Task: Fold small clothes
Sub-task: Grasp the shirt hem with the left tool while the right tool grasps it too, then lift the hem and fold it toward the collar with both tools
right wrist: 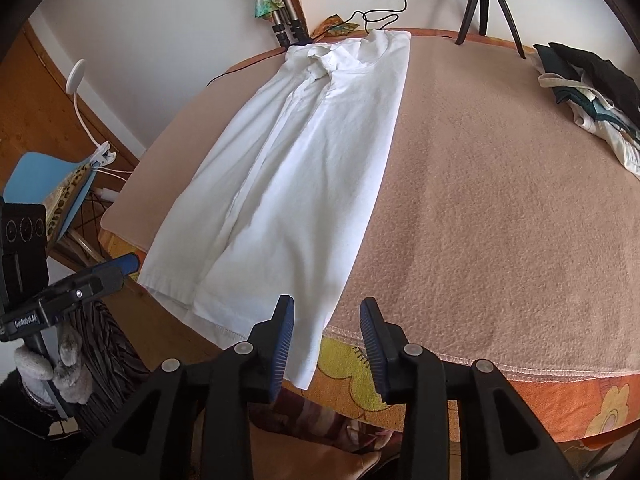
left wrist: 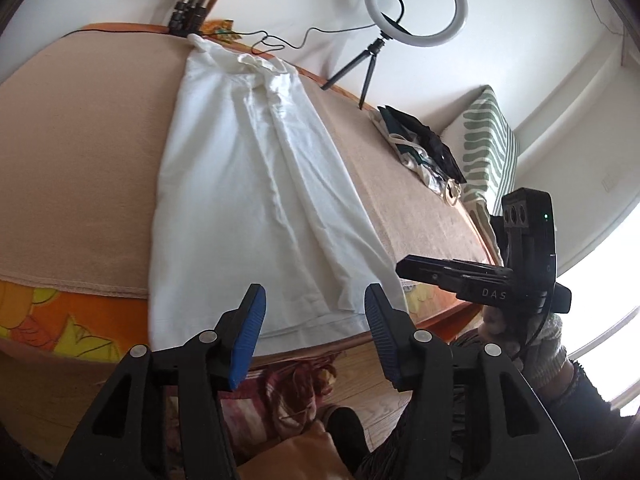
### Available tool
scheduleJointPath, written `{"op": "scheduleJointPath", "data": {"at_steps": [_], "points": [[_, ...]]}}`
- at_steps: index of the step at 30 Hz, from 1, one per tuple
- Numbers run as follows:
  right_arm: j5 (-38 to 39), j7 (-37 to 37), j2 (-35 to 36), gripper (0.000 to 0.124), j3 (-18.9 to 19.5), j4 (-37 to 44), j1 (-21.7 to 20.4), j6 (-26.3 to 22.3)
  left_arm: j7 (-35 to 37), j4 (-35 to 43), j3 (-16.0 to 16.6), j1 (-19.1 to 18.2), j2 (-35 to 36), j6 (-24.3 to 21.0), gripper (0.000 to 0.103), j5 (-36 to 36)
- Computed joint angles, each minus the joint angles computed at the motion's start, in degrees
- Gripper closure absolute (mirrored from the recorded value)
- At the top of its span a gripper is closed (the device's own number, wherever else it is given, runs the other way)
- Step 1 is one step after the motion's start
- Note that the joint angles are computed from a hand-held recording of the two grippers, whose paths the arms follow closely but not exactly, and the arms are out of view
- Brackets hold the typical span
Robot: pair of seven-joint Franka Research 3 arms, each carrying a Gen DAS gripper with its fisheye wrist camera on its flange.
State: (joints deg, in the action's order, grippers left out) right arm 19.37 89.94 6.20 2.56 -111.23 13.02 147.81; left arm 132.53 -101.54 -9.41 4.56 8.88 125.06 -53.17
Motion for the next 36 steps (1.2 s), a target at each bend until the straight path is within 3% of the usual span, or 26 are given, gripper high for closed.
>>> {"op": "scheduleJointPath", "data": {"at_steps": [6,8,10,11,13,16,19,23,24,26,30,32,33,36], "points": [[2.99,-0.16,0.24,0.087,0.28,-0.97,-0.07,2.12,-3.69,4.83,-2.18,-1.68,4.94,-2.38,0.053,3.39],[4.16,-0.79,0.1,0.087,0.34,-1.38,-0.26,2.48,-3.51,5.36,-2.95,-1.51,5.75,-2.39,0.058,2.82],[5.86,-1.74,0.03,0.087,0.41,-1.56,-0.55,2.61,-3.29,6.07,-3.46,-1.12,6.55,-3.47,0.097,2.05],[6.74,-2.39,-0.11,0.087,0.44,-1.78,-0.7,2.65,-3.76,5.99,-3.57,-0.93,6.51,-3.6,0.101,1.67],[7.79,-2.99,-0.17,0.085,0.39,-1.83,-0.89,2.53,-3.6,5.27,-3.76,0.79,5.89,-5.48,0.101,-2.72],[10.41,-4.44,-0.2,0.083,0.46,-1.8,-1.3,1.97,-2.26,2.06,-3.04,1.51,3.41,-4.04,0.101,-6.98],[14.14,-6.76,0.48,0.083,0.77,-1.19,-1.7,0.28,-3.53,1.56,-2.18,0.37,3.92,-3.38,0.101,-4.17],[13.16,-7.05,1.58,0.085,1.09,-0.49,-0.92,0.83,-5.63,1.59,-2.23,0.33,4.96,-3.47,0.101,-3.79],[14.06,-7.99,1.83,0.093,1.34,-0.1,-0.98,0.26,-5.44,1.72,-2.34,0.29,5.01,-3.53,0.101,-3.48],[13.04,-7.99,2.46,0.122,1.39,0.8,-0.63,-1.53,-5.86,1.94,-2.32,-0.12,4.76,-3.49,0.1,-1.27],[8.58,-4.68,1.62,0.123,0.57,0.44,-0.06,-2.01,-4.28,0.74,-1.84,0.39,2.5,-4.11,0.085,0.61],[8.82,-4.32,1.07,0.123,0.41,-0.12,-0.4,-2.35,-1.85,-1.86,-1.09,0.12,-0.43,-0.56,0.082,1.96],[9.62,-4.51,1.02,0.123,0.45,-0.26,-0.63,-2.69,-1.29,-3.31,-0.58,-0.26,-1.89,2.31,0.073,3.26],[8.65,-4.16,0.96,0.123,0.4,-0.62,-0.57,-2.75,-0.91,-5.76,1.21,-0.43,-4.54,7.3,0.059,5.1]]}}
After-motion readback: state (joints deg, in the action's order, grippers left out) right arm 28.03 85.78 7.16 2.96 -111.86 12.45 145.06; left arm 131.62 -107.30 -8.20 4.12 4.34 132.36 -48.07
